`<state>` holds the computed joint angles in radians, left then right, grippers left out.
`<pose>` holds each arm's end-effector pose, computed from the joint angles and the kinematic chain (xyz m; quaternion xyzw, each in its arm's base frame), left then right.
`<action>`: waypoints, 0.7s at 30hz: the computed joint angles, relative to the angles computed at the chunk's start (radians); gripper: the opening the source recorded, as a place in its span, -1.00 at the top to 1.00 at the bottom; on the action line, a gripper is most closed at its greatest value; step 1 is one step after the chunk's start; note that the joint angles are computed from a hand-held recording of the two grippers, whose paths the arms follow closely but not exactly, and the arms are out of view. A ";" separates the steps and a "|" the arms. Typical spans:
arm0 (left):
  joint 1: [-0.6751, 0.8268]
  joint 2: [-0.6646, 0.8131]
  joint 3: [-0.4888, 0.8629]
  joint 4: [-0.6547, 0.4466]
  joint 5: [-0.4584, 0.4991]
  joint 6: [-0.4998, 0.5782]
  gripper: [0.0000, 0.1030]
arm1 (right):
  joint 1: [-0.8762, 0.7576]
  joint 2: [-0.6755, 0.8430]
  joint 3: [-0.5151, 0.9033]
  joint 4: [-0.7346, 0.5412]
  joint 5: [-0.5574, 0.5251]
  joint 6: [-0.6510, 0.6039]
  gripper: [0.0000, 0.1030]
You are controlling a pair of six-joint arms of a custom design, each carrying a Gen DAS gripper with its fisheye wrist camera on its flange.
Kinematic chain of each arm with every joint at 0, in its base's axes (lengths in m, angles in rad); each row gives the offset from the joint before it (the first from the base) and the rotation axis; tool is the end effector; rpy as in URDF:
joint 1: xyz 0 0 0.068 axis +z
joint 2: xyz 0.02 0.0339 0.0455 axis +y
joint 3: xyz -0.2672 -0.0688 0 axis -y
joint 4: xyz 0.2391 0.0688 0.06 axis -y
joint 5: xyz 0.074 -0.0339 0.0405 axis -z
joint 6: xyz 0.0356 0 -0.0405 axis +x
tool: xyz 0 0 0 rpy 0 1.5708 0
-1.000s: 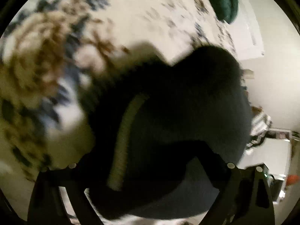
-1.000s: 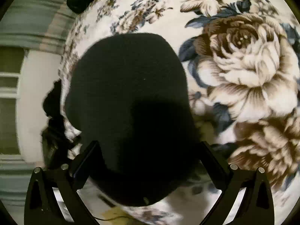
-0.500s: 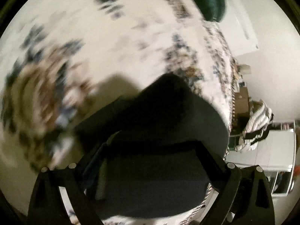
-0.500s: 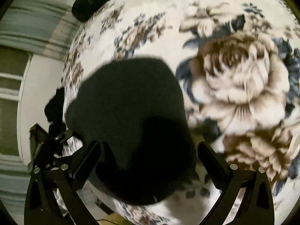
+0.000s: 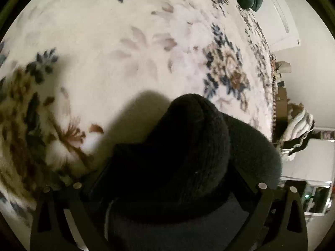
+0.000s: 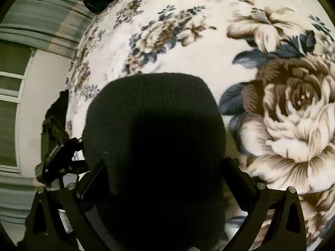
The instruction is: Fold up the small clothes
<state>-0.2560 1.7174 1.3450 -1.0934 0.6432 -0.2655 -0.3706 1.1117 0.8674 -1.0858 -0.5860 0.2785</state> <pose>0.2987 -0.1002 0.2448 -0.0121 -0.9475 0.3178 0.0333 0.1682 -0.0442 0.2527 0.2702 0.9119 0.2811 0.1280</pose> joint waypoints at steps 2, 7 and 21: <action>0.041 -0.025 0.017 -0.053 0.085 0.042 -1.00 | -0.040 -0.010 0.010 -0.047 -0.035 -0.044 -1.00; 0.093 -0.026 -0.087 -0.067 0.213 0.191 -1.00 | -0.221 0.002 -0.055 -0.154 -0.183 -0.255 -1.00; 0.206 0.017 -0.179 -0.151 0.427 0.421 -1.00 | -0.294 0.157 -0.099 -0.192 -0.289 -0.504 -1.00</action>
